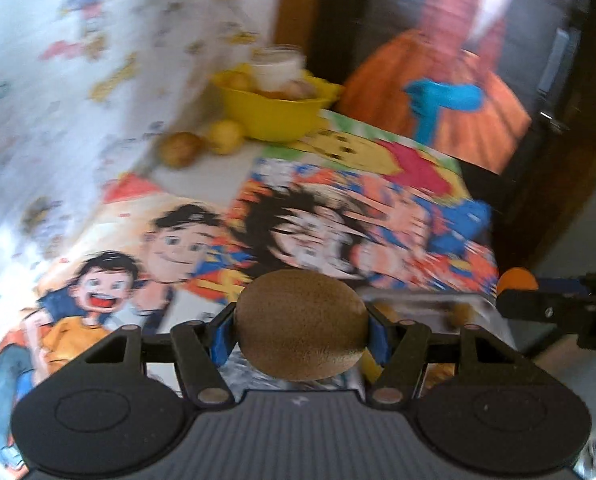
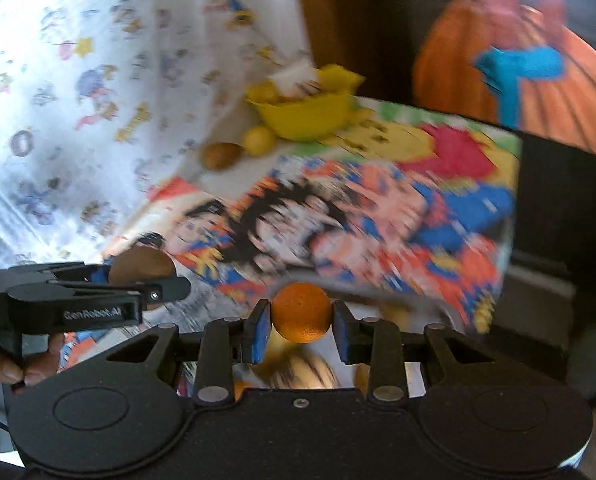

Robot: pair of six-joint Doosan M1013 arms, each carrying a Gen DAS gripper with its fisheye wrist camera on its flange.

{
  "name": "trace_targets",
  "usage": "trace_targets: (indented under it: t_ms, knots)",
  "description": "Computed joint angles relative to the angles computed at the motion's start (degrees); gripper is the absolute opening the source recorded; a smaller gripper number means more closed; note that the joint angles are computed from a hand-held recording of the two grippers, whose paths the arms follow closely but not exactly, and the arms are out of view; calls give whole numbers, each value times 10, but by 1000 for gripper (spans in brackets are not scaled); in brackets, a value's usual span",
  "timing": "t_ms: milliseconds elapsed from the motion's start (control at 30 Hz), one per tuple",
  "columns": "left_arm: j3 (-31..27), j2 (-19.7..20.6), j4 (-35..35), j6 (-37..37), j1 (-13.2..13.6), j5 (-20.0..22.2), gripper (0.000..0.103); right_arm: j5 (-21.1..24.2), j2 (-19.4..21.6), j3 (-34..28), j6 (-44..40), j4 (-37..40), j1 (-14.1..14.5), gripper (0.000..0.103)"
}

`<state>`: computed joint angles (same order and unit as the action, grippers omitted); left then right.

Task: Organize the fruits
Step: 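Carry the kiwi and small orange onto the metal tray and open both tools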

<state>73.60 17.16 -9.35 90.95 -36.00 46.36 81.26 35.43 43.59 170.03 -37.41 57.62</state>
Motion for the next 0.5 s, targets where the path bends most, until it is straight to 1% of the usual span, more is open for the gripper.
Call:
trace_targets:
  t_ms: [167, 333, 400, 500]
  knots:
    - [15, -4, -79, 110, -4, 23, 67, 51, 4, 8, 90, 4, 25, 35]
    - [32, -10, -128, 195, -7, 58, 67, 83, 10, 13, 148, 15, 41, 35]
    - [39, -13, -140, 221, -9, 72, 67, 97, 15, 10, 152, 21, 46, 35]
    - [49, -17, -147, 255, -13, 91, 67, 116, 22, 7, 134, 31, 53, 35]
